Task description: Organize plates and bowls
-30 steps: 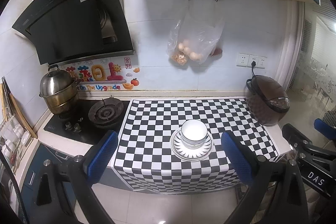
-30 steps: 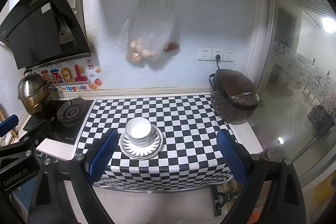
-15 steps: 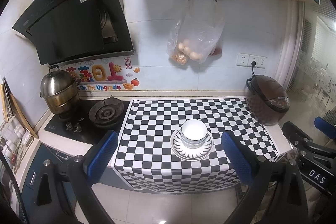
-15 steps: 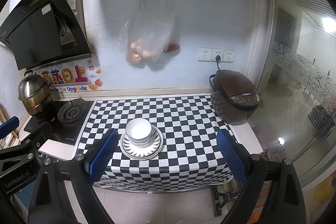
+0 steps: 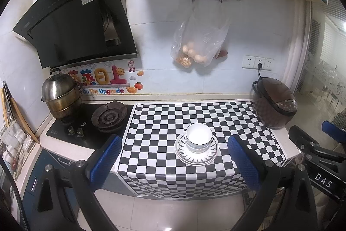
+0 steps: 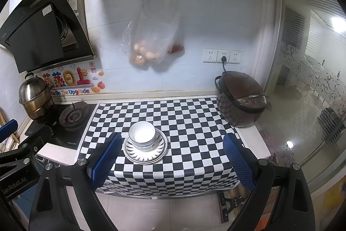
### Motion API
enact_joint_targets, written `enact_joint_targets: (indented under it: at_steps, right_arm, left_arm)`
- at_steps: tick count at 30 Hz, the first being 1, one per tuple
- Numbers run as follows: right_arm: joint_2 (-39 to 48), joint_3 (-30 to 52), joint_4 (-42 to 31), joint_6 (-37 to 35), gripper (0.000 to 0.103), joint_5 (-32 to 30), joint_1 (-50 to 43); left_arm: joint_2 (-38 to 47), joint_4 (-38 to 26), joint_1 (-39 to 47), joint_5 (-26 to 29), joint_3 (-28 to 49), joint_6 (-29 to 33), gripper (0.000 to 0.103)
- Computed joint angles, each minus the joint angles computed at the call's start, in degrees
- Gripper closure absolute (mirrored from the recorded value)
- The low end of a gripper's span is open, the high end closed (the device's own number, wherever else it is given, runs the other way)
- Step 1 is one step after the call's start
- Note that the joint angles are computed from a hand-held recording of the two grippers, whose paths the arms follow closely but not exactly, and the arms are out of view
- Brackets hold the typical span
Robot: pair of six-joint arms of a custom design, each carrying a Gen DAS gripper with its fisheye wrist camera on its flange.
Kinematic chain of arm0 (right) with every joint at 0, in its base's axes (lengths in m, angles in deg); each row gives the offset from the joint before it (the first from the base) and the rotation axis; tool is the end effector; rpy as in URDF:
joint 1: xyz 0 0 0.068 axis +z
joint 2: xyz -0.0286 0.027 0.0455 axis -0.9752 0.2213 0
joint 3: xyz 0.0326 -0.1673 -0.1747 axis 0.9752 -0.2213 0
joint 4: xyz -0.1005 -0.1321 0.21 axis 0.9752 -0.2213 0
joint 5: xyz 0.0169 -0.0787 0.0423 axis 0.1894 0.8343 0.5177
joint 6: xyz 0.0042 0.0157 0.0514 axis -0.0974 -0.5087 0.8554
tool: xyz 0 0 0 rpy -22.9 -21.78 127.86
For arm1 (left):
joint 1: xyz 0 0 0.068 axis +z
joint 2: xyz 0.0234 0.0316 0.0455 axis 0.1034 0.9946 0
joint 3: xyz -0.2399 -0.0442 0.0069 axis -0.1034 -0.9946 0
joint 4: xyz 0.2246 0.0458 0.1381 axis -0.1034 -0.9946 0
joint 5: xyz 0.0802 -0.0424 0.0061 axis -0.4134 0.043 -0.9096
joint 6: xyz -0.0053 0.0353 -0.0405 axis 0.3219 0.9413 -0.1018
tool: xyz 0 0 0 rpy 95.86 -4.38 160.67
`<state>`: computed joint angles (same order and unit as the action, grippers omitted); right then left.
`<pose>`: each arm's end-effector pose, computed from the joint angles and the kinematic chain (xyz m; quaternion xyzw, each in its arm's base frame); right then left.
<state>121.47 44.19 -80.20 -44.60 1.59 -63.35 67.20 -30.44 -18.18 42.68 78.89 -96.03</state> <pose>0.2065 0.0492 0.4665 -0.0874 0.8877 0.0395 0.4502 0.1881 -0.0629 0.4402 -0.1238 0.8785 0.0782 0.4547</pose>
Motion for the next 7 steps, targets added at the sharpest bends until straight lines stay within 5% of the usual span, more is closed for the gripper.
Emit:
enact_joint_targets:
  at_steps: [7]
  right_arm:
    - [-0.23, -0.09, -0.23, 0.18, 0.007, 0.18, 0.21]
  left_arm:
    - [0.14, -0.98, 0.2, 0.24, 0.87, 0.06, 0.002]
